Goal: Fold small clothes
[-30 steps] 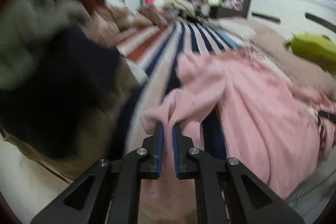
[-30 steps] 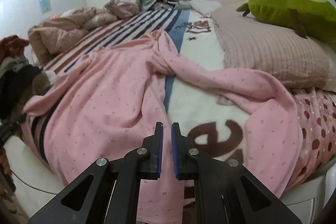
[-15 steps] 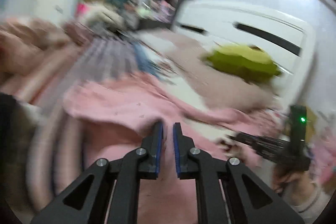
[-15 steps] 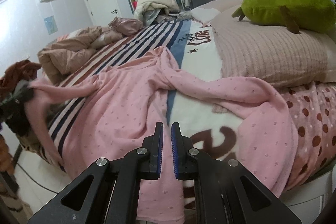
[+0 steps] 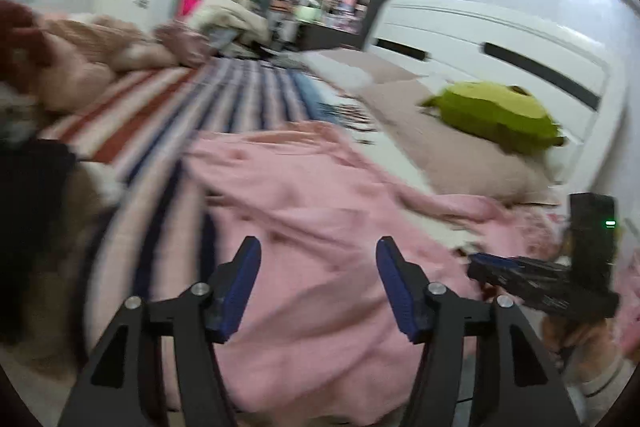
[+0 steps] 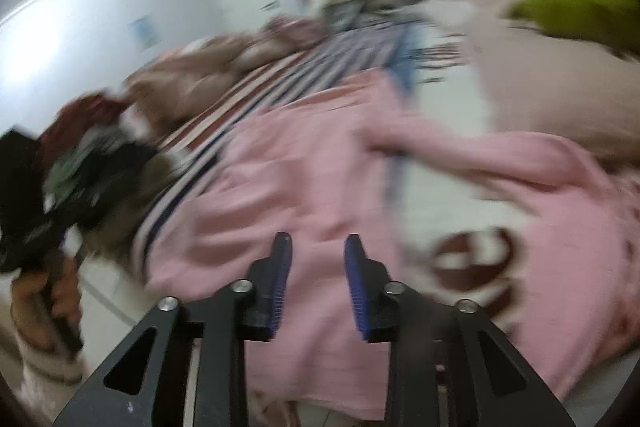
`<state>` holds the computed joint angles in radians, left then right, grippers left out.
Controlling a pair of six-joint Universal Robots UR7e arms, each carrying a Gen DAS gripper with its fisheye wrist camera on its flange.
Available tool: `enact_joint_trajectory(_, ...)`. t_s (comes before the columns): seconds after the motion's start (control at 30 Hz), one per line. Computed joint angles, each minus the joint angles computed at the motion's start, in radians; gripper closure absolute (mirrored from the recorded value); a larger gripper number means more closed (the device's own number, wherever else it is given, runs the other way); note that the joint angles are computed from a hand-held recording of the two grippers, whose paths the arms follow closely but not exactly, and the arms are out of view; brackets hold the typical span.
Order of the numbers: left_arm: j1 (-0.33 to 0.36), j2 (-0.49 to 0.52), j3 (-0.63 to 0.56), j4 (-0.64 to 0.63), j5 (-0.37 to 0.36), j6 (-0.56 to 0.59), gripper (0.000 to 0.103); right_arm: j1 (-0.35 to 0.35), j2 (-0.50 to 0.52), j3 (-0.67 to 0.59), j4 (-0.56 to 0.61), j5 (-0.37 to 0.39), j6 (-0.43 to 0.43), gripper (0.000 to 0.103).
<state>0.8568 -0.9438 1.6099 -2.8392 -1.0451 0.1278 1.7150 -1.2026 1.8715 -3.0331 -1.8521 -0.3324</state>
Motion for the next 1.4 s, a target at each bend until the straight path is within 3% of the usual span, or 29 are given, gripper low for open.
enact_joint_trajectory(0.07, 0.005, -0.029, 0.032, -0.023, 0.071, 0.016, 0.045, 0.034, 0.042, -0.025, 0.046, 0.006, -0.031, 0.067)
enact_joint_trajectory(0.13, 0.018, -0.055, 0.060, -0.042, 0.098, 0.023, 0.044, 0.065, 0.089, -0.054, 0.084, 0.011, -0.038, 0.053)
enact_joint_trajectory(0.23, 0.036, -0.073, 0.088, -0.076, 0.090, 0.040, 0.040, 0.096, 0.163, -0.095, 0.110, 0.024, -0.011, 0.037)
enact_joint_trajectory(0.33, 0.048, -0.082, 0.114, -0.119, 0.089, 0.076, 0.039, 0.126, 0.256, -0.149, 0.106, -0.039, 0.003, 0.032)
enact_joint_trajectory(0.47, 0.084, -0.097, 0.124, -0.137, 0.016, 0.064, 0.039, 0.150, 0.342, -0.199, 0.096, -0.109, 0.006, 0.023)
enact_joint_trajectory(0.53, 0.091, -0.096, 0.124, -0.144, 0.011, 0.079, 0.039, 0.159, 0.374, -0.218, 0.079, -0.122, -0.015, 0.009)
enact_joint_trajectory(0.7, 0.119, -0.107, 0.131, -0.137, -0.024, 0.058, 0.039, 0.186, 0.448, -0.261, 0.044, -0.217, -0.092, 0.000)
enact_joint_trajectory(0.83, 0.128, -0.116, 0.137, -0.125, -0.024, 0.038, 0.039, 0.209, 0.509, -0.293, -0.005, -0.325, -0.163, 0.000)
enact_joint_trajectory(0.87, 0.128, -0.117, 0.138, -0.119, -0.023, 0.032, 0.039, 0.212, 0.517, -0.297, -0.018, -0.344, -0.178, 0.002)
enact_joint_trajectory(0.9, 0.125, -0.118, 0.139, -0.114, -0.018, 0.030, 0.039, 0.215, 0.524, -0.301, -0.037, -0.360, -0.189, 0.016)
enact_joint_trajectory(0.93, 0.120, -0.120, 0.143, -0.110, -0.011, 0.030, 0.039, 0.220, 0.529, -0.303, -0.071, -0.382, -0.195, 0.041)
enact_joint_trajectory(0.97, 0.117, -0.120, 0.144, -0.107, -0.007, 0.031, 0.039, 0.219, 0.522, -0.300, -0.080, -0.385, -0.184, 0.052)
enact_joint_trajectory(1.03, 0.109, -0.120, 0.144, -0.101, -0.002, 0.029, 0.039, 0.200, 0.469, -0.279, -0.038, -0.299, -0.101, 0.095)
enact_joint_trajectory(1.13, 0.092, -0.111, 0.137, -0.095, 0.007, 0.016, 0.039, 0.179, 0.397, -0.244, -0.032, -0.218, -0.035, 0.098)
enact_joint_trajectory(1.4, 0.048, -0.071, 0.105, -0.078, 0.018, -0.017, 0.039, 0.151, 0.276, -0.157, -0.142, -0.246, -0.032, 0.099)
